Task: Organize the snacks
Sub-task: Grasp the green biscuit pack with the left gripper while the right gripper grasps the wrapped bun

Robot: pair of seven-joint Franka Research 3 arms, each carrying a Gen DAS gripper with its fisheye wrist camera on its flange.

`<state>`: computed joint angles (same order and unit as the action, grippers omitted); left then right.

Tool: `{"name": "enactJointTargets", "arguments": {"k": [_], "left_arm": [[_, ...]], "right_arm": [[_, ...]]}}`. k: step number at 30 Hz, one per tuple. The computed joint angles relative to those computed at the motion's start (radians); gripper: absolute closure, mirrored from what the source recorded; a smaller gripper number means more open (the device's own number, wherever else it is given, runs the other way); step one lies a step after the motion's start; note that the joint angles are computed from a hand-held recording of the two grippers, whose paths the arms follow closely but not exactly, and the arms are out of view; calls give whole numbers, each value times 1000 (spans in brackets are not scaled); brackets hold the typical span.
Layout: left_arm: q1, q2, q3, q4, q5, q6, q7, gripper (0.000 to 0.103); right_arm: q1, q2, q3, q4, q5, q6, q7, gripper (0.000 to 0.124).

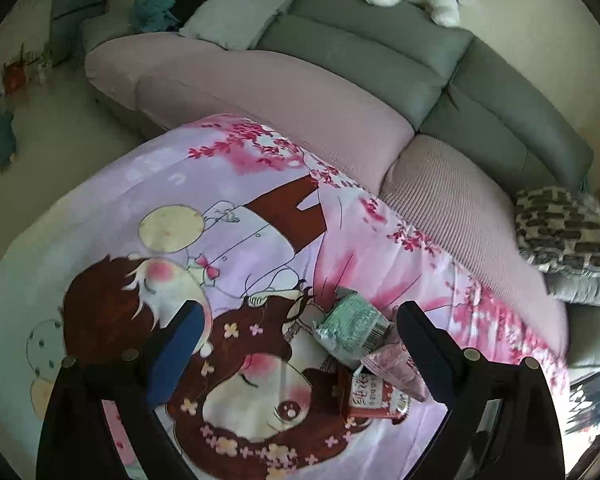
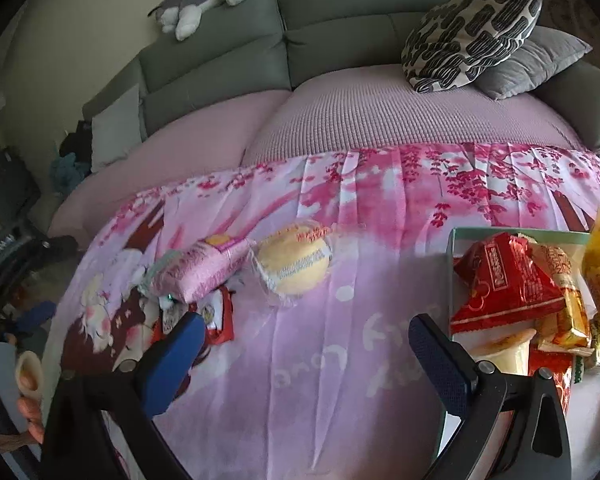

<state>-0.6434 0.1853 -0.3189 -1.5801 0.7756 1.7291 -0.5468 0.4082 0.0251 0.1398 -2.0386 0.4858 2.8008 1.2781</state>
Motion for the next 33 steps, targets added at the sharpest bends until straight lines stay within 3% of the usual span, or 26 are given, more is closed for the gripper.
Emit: {"name": "enactJointTargets", "arguments": {"k": [11, 14, 18, 20, 21, 24, 27, 33], "left_arm": [[67, 39, 25, -22, -78, 151, 185, 6], [95, 41, 32, -62, -120, 267, 239, 6], [117, 58, 41, -84, -171, 363, 303, 6], [132, 52, 44, -118, -193, 455, 314, 6], [134, 64, 43, -108, -206, 464, 334, 6], [117, 112, 48, -36, -231, 383, 385, 6], [97, 118, 64, -17, -221, 336, 355, 6], [106, 59, 69, -94, -197, 348, 264, 14]], "right_arm": [[6, 107, 2, 136, -91, -25, 88, 27], [12, 138, 1, 173, -115, -33, 111, 27], [15, 163, 3, 199, -132, -43, 117, 27], [14, 178, 4, 216, -134, -57, 117, 27], [15, 183, 3, 222, -137, -61, 121, 27], [19, 204, -1, 242, -156, -74, 134, 27], [26, 223, -9, 262, -185, -87, 159, 27], [28, 258, -15, 299, -212, -110, 193, 29]]}}
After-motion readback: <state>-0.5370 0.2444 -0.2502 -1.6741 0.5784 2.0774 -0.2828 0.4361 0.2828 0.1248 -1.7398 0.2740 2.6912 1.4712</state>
